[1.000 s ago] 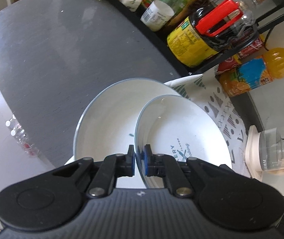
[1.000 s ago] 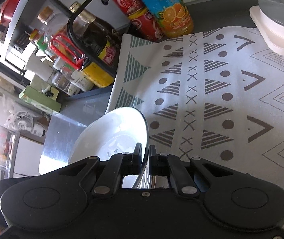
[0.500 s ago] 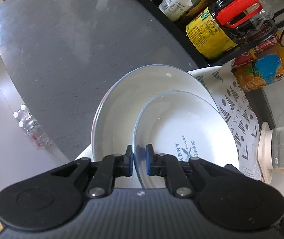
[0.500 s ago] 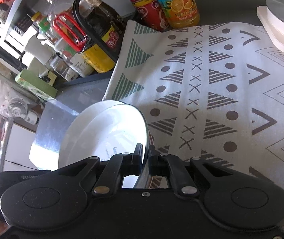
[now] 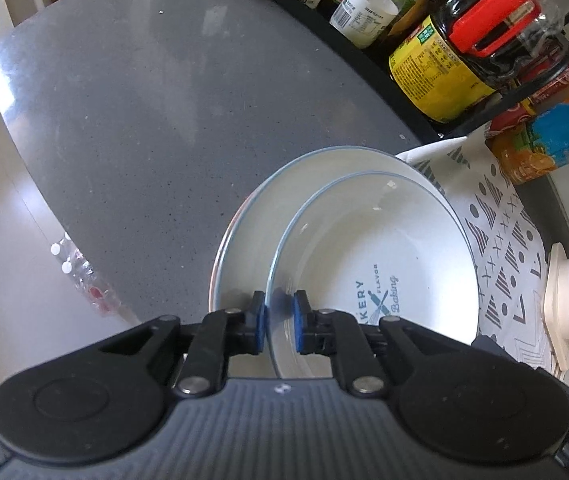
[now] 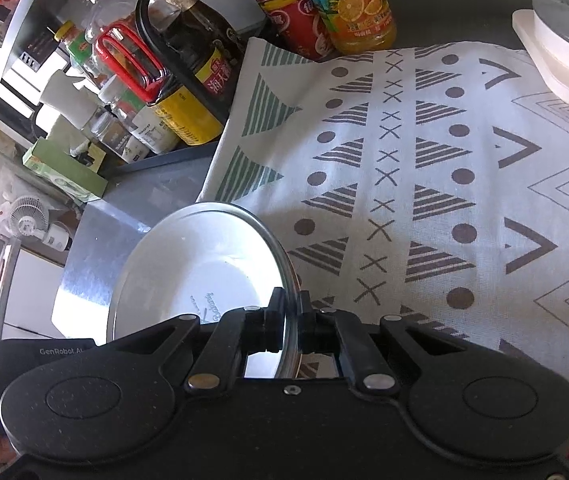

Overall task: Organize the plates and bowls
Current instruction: 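Lower the 'BAKERY' plate onto the 'Sweet' plate and open both grippers, then move both grippers back toward the red bowl stack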

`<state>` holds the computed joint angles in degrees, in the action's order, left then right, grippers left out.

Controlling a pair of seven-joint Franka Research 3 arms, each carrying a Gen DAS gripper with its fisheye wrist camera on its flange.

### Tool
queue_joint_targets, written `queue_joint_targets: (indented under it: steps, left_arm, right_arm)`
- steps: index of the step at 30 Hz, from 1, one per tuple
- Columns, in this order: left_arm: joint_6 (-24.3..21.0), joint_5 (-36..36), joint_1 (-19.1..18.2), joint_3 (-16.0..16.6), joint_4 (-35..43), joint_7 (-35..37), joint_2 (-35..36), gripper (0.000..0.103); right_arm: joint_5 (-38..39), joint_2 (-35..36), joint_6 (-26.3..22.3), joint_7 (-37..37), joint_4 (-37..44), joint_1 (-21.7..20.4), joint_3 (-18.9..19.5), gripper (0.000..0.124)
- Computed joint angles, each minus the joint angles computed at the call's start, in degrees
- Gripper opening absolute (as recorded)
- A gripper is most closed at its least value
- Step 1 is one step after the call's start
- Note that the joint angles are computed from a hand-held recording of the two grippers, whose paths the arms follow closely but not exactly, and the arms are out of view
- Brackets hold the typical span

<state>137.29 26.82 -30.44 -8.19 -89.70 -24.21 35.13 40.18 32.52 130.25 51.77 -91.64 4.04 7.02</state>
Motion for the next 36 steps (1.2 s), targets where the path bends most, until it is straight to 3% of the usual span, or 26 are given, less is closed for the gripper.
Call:
queue_joint_targets:
  steps: [7,11,13,16,19,25,30,36]
  left_arm:
    - [-9.35,0.02,-0.64,-0.16,5.81,4.06,1.51,0.012]
    - [-10.6,0.31,-0.81,-0.02,6.79,4.15,1.17,0.017]
    - [-11.33,1.16,-1.22,0.13,7.6,4.5,1.11,0.034]
    - [-14.4,1.78,-2.02,0.12,10.81,5.88,2.04,0.059]
    - [-15.74,2.92,-3.05,0.42,12.75,5.99,2.65,0.069]
    - [-16.9,2.85,-4.06,0.15,15.08,6.79,3.63,0.072]
    - [-18.49,3.59,-5.85,0.24,18.97,8.1,5.4,0.073]
    - [-20.5,4.77,-8.58,1.16,26.74,10.94,9.27,0.085]
  right_arm:
    - [0.32,0.01,-1.49,1.37,0.55,-0.36,0.08,0.014]
    - [2.54,-1.93,-0.39,-0.68,-1.33,-1.02,0.47,0.038]
    - [3.77,-3.04,0.7,-2.14,-2.4,-1.28,0.54,0.052]
    - [5.34,-4.49,1.31,-3.73,-3.55,-1.75,0.4,0.056]
    - [6.7,-5.6,1.8,-4.83,-4.55,-2.08,0.08,0.062]
    - [8.8,-8.19,3.5,-7.26,-7.44,-2.7,-0.74,0.074]
    - [10.5,-11.15,6.48,-9.85,-10.44,-2.97,-1.42,0.09]
    - [14.67,-13.95,7.3,-13.19,-12.53,-4.42,-2.4,0.099]
